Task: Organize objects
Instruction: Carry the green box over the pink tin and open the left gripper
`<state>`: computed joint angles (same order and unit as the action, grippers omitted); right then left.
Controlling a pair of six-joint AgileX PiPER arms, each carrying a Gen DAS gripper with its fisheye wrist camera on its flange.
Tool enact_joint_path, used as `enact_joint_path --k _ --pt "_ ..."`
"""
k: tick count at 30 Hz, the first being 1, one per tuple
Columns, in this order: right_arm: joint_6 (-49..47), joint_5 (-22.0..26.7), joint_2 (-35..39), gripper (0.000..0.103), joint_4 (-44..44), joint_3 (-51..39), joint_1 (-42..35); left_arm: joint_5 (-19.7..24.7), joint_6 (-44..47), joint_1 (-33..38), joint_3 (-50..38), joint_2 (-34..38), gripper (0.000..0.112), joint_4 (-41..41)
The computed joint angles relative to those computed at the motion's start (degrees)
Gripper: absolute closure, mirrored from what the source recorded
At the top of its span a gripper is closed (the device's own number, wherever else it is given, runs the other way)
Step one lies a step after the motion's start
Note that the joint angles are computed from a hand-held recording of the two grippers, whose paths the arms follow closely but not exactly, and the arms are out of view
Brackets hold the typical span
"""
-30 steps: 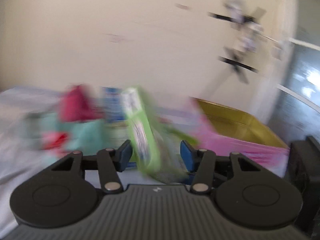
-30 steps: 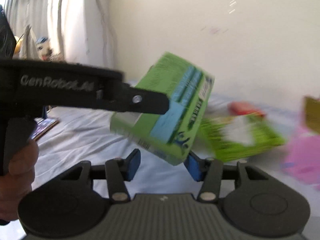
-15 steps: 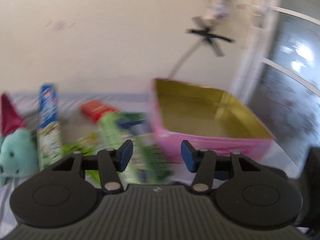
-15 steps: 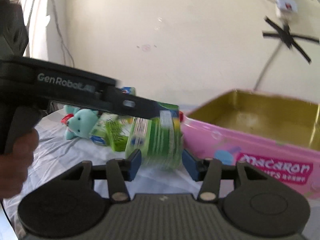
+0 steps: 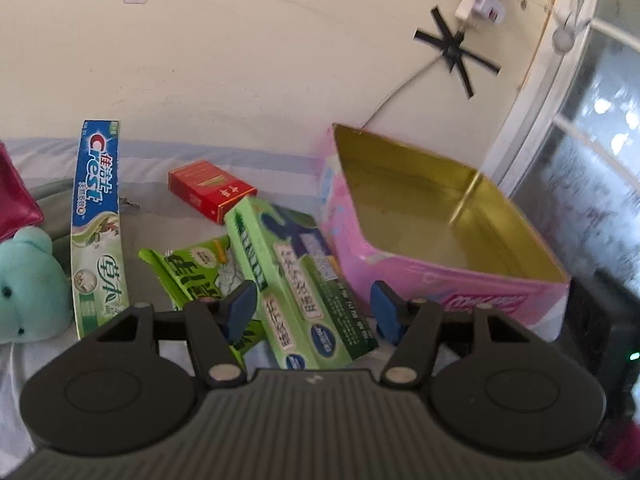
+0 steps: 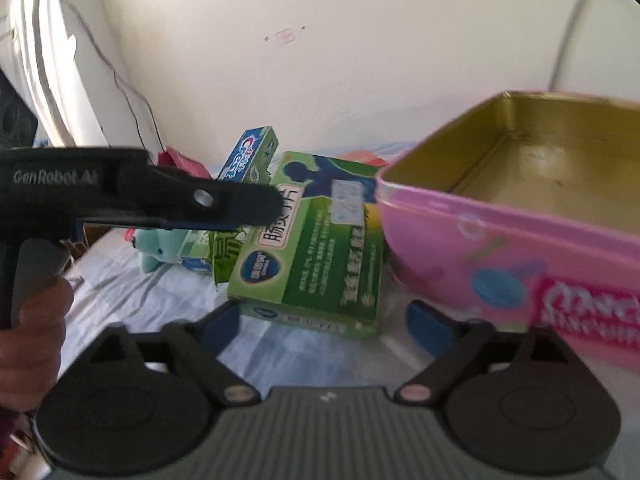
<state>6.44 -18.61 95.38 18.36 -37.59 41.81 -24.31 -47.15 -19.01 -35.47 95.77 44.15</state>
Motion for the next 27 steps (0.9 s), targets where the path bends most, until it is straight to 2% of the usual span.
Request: enact_joint_path --k 2,3,5,9,12,14,16,18,20,22,24,27 --pt "0.13 1.54 2.11 0.007 -1.28 -2.62 -0.10 0.73 1.47 -0.43 -1.50 2.65 0.053 -1.73" --pt "-0.25 1.79 3.15 0.010 -0.95 -3.54 0.21 0.86 4.76 -0.78 -1.61 3.28 0.054 -5.11" --pt "-3.79 0.68 3.47 0.023 1.66 -3.72 1.55 0.01 11.59 -1.23 -0.37 3.18 0.062 -12.04" --pt "-11.91 -8.16 1.37 0.026 10.62 0.20 6.48 -1.66 12.21 -0.58 3.14 -1.03 0.062 -14.02" --pt "-20.59 -18.55 -1.07 0.026 19.50 3.50 12.73 -4.24 23.72 -3.57 7.98 -6.94 0.061 -26.71" --pt "-27.27 -24.88 -1.78 0.026 26.43 4.59 16.45 -4.43 30.71 -7.07 8.47 -9.62 0.061 -34.20" --pt "-32.10 -27.82 -2.70 0.026 32.22 5.02 17.92 -4.54 35.74 -10.45 6.69 -9.54 0.061 -38.52" --pt "-32.04 -28.59 -4.74 0.026 34.18 6.53 16.71 -4.34 40.64 -14.19 3.01 -6.92 0.061 -42.79" --pt "-31.82 -28.80 -6.99 0.026 36.20 8.18 14.30 -4.74 40.41 -16.37 -1.42 -2.68 0.060 -41.23" --pt "-31.14 -27.75 -8.94 0.026 36.90 9.72 10.78 -3.81 36.45 -17.63 -6.61 2.22 0.059 -37.02" --pt "-25.01 -26.08 -9.24 0.026 32.65 11.56 5.65 -3.10 33.61 -19.24 -11.58 7.00 0.058 -34.60" --pt "-18.21 -28.20 -6.89 0.020 30.40 13.62 2.26 -0.84 31.18 -21.32 -18.10 12.79 0.058 -33.67"
